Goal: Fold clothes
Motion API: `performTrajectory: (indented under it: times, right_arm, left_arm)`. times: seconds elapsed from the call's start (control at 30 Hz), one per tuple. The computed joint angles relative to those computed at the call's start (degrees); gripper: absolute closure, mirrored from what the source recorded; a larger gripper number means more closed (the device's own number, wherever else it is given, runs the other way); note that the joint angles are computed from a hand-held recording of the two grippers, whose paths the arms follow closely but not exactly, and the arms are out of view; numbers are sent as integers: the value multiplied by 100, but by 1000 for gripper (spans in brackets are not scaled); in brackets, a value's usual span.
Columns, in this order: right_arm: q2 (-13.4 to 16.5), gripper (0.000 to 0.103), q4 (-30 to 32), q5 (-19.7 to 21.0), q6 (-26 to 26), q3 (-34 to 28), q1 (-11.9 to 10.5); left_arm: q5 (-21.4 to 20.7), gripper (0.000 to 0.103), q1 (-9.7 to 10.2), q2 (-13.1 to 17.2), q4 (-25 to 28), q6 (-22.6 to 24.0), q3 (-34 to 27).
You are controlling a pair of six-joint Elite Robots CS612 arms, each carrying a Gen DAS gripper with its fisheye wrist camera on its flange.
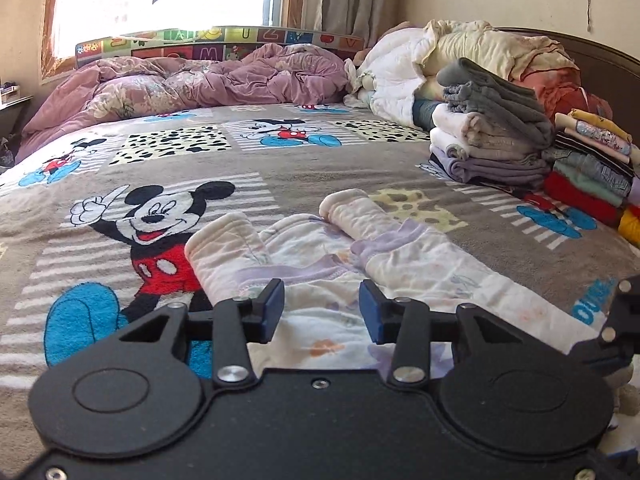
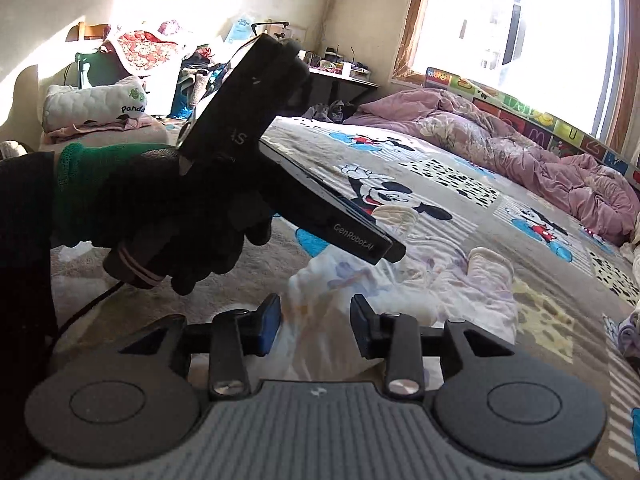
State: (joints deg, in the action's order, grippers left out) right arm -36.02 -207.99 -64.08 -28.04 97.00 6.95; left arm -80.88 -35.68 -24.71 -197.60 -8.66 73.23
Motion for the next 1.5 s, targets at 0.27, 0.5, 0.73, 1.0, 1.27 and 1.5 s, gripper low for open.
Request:
performTrajectory:
  times: [0.27, 0.5, 0.73, 1.0, 1.27, 1.5]
  right_arm:
    - [98, 55, 761, 121, 514, -164, -63]
    - [20, 56, -770, 115, -33, 507, -48]
    - [-87, 57, -42, 263, -1094, 744, 16]
    - [-504, 59, -179, 1038, -701, 1057, -147]
    - [100, 40, 257, 654, -61, 361, 18]
    - [-104, 43, 85, 664, -271, 590, 0]
  left_arm:
    - [-11, 52, -5, 57, 619, 192, -143]
    - [67, 52, -22, 61, 571, 117, -125]
    - [143, 52, -40, 56, 581, 85, -121]
    - [137, 52, -40, 60, 568, 98, -120]
    - [236, 52, -73, 79, 556, 269, -128]
    - [578, 51, -171, 26, 166, 557, 59]
